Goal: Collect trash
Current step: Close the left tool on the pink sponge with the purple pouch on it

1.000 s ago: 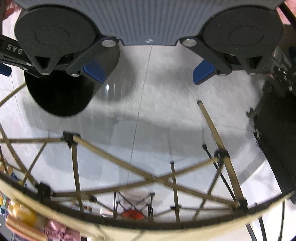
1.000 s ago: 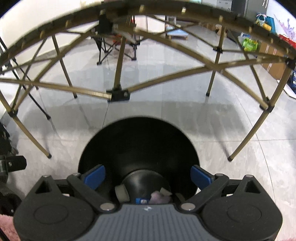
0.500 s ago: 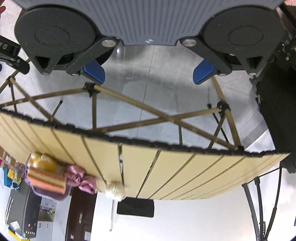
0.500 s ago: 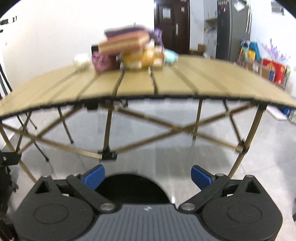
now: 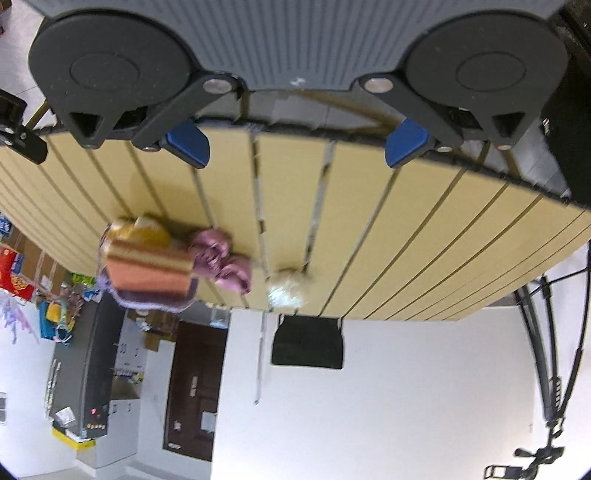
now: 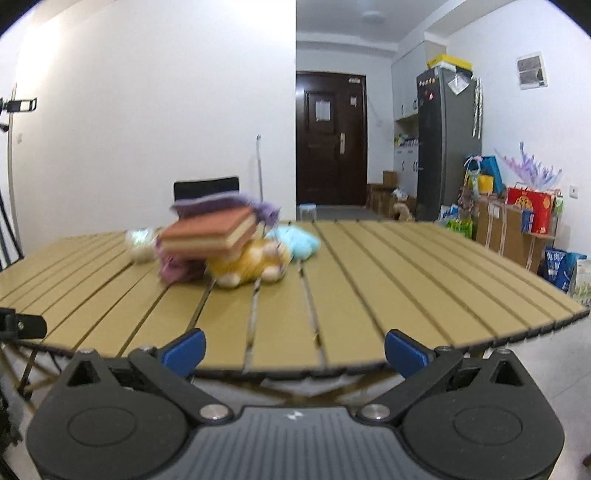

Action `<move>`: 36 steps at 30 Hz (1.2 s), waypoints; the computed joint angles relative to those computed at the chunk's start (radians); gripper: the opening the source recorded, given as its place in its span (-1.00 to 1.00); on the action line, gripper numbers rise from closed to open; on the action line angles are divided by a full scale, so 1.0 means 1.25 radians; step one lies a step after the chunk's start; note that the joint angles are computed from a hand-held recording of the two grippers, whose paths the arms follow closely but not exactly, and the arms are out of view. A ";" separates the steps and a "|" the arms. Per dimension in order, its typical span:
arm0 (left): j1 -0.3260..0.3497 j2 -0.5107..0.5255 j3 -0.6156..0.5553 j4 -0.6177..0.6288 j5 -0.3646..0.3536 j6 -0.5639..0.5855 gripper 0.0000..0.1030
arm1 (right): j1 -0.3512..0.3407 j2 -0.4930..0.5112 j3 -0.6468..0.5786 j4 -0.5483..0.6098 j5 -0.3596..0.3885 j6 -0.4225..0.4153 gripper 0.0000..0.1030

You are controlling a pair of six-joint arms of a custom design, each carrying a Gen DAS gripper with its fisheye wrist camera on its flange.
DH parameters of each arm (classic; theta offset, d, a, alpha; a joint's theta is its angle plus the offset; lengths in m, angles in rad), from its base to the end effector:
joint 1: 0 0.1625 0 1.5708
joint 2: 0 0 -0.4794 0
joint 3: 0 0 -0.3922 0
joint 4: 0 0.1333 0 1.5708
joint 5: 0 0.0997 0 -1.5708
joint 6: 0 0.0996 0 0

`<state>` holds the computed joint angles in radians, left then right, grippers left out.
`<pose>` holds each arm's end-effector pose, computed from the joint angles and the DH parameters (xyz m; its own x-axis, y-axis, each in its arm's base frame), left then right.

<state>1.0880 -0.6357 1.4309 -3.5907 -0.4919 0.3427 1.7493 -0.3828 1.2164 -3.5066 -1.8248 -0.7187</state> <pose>-0.1470 -0.7567 0.2449 -0.7036 -0.3842 -0.5977 0.4183 0.4561 -0.7855 0.2556 -0.8068 0.0966 -0.6941 -0.2559 0.6728 -0.7137 0.3666 -0.5968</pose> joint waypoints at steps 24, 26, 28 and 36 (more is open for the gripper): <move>0.030 0.195 -0.431 0.235 -0.207 0.081 1.00 | -0.046 0.087 -0.269 0.131 0.030 0.039 1.00; 0.034 0.216 -0.472 0.249 -0.218 0.099 1.00 | -0.049 0.096 -0.291 0.142 0.027 0.047 1.00; 0.039 0.235 -0.511 0.266 -0.232 0.109 1.00 | -0.051 0.108 -0.319 0.156 0.022 0.053 1.00; 0.054 0.292 -0.632 0.341 -0.256 0.125 1.00 | -0.057 0.141 -0.395 0.199 0.005 0.087 1.00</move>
